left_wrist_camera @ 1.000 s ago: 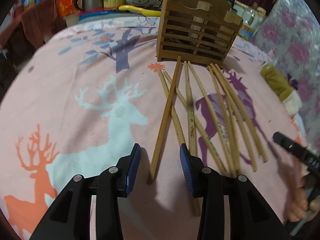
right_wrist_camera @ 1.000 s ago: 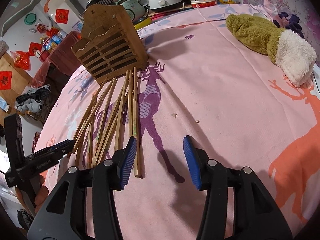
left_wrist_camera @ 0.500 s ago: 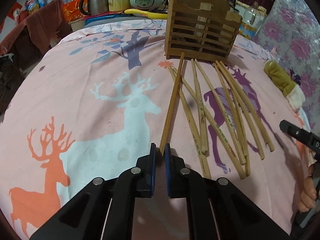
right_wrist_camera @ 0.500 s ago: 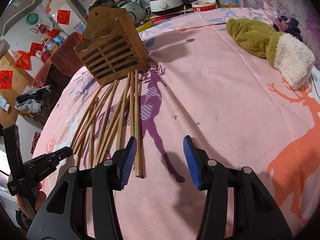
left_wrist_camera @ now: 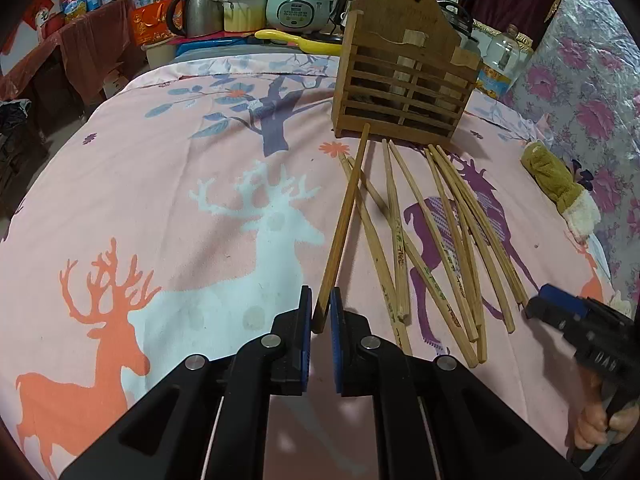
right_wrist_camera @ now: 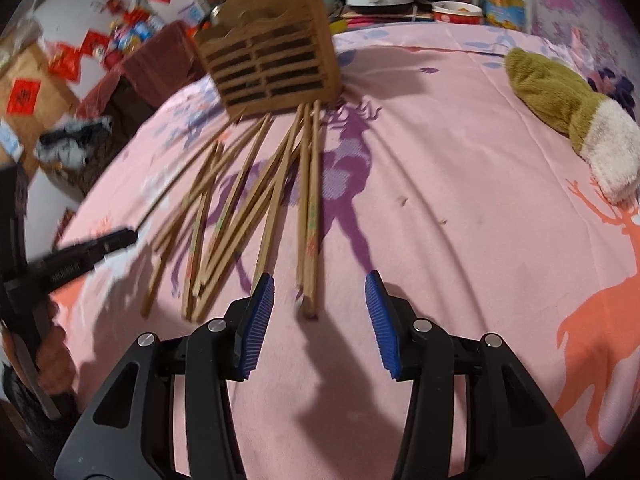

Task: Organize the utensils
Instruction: 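Close the right gripper on a bamboo chopstick while the left gripper grasps another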

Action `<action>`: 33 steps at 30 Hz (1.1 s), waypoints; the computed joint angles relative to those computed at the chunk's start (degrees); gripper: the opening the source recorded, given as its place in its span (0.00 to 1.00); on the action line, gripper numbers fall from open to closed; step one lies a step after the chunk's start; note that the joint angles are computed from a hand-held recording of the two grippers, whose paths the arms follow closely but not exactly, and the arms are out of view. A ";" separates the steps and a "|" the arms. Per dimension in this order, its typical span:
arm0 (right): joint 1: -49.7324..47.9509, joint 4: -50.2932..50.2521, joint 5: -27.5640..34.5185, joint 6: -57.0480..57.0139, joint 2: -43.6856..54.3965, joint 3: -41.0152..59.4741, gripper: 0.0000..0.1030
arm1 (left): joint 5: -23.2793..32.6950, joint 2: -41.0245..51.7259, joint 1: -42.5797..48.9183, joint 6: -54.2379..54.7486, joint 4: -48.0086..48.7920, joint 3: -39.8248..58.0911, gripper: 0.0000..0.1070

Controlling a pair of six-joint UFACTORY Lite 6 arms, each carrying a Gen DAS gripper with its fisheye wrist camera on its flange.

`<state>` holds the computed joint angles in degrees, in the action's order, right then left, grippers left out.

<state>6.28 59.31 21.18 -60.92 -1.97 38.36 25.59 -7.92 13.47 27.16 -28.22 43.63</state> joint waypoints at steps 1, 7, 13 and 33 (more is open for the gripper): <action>1.29 -2.13 -1.44 1.90 -0.05 -0.29 0.42 | -0.04 -0.07 -0.11 -0.27 0.35 -0.05 0.09; 2.49 -7.69 -4.40 5.32 -2.74 -2.90 0.07 | 0.25 -1.50 -0.20 -0.60 1.06 -0.94 0.08; 1.61 -1.62 -5.27 -1.33 -7.54 -5.94 0.06 | 0.46 -2.66 -0.66 -0.55 1.44 -2.18 0.08; -2.16 5.17 -2.13 -7.03 -8.71 -5.60 0.06 | -0.59 2.26 -0.96 -5.24 6.21 0.09 0.22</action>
